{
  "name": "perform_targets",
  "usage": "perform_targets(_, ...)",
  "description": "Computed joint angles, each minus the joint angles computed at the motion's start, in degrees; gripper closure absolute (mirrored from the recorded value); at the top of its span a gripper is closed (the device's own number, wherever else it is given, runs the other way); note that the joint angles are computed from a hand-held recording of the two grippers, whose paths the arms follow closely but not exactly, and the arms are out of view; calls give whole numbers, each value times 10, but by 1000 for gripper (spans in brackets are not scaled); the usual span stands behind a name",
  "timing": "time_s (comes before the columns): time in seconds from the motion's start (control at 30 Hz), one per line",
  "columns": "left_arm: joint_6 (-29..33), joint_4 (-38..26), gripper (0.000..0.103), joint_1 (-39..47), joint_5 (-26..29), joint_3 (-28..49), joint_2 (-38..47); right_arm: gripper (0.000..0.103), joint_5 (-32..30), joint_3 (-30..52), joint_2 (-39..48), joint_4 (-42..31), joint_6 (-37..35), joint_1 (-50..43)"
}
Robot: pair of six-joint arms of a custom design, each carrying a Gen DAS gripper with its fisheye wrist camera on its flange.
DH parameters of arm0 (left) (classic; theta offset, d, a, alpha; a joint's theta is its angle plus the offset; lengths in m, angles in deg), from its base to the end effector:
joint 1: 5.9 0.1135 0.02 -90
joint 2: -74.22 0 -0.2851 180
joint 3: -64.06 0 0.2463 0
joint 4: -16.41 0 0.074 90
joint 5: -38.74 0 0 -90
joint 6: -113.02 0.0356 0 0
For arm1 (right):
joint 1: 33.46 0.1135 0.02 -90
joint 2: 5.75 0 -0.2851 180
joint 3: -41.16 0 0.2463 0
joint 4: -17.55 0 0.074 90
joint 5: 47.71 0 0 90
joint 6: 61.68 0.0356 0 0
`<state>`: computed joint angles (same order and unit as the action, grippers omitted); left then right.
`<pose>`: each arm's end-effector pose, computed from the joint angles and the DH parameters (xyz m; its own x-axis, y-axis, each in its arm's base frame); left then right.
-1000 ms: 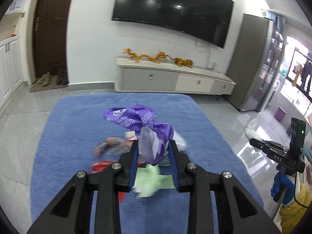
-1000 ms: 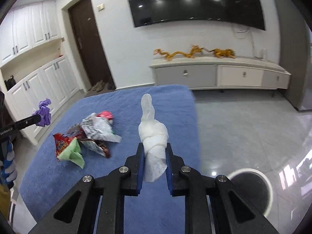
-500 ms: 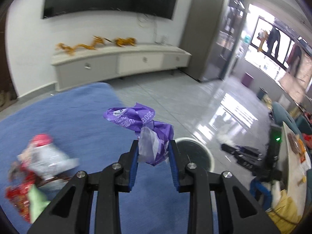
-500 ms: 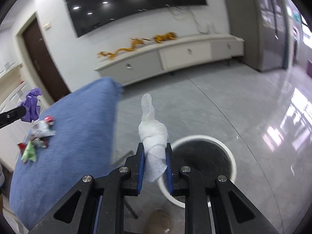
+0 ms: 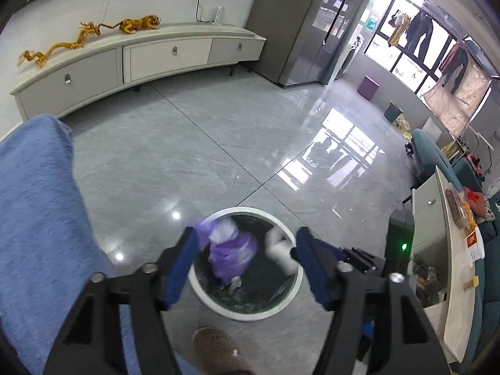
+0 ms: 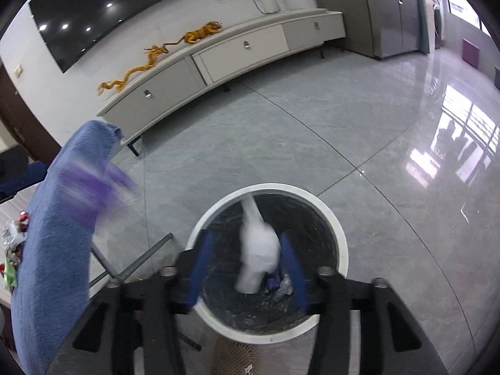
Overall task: Collect trash
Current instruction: 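Carry both items over the white bin and open both grippers to drop them, then move both grippers back toward the remaining trash on the table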
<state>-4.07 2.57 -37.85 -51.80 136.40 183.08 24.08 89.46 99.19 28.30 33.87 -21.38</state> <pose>0.3226 -0.2008 0.1523 -0.8204 -0.0250 -0.5713 0.1690 0.9438 -0.2841 0.2949 0.0745 0.1058 -0.7386 -0.0641 -0.6711 -0.3417 0.8938 0.2906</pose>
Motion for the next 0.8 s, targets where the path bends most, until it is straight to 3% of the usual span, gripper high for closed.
perform_targets(0.17,-4,-7,38,6,19,24,27,52,3,13,24,-4,6,-5)
perform_targets(0.4,-13,1,38,-12,-34,-41,-39,51,14,-15,-18,-5,13,6)
perform_targets(0.53,-23,-7,38,-35,-88,-100,-108,51,38,-49,-83,-9,24,36)
perform_targets(0.8,-47,-80,38,-89,-174,-218,-286,51,93,-111,-276,-70,55,130)
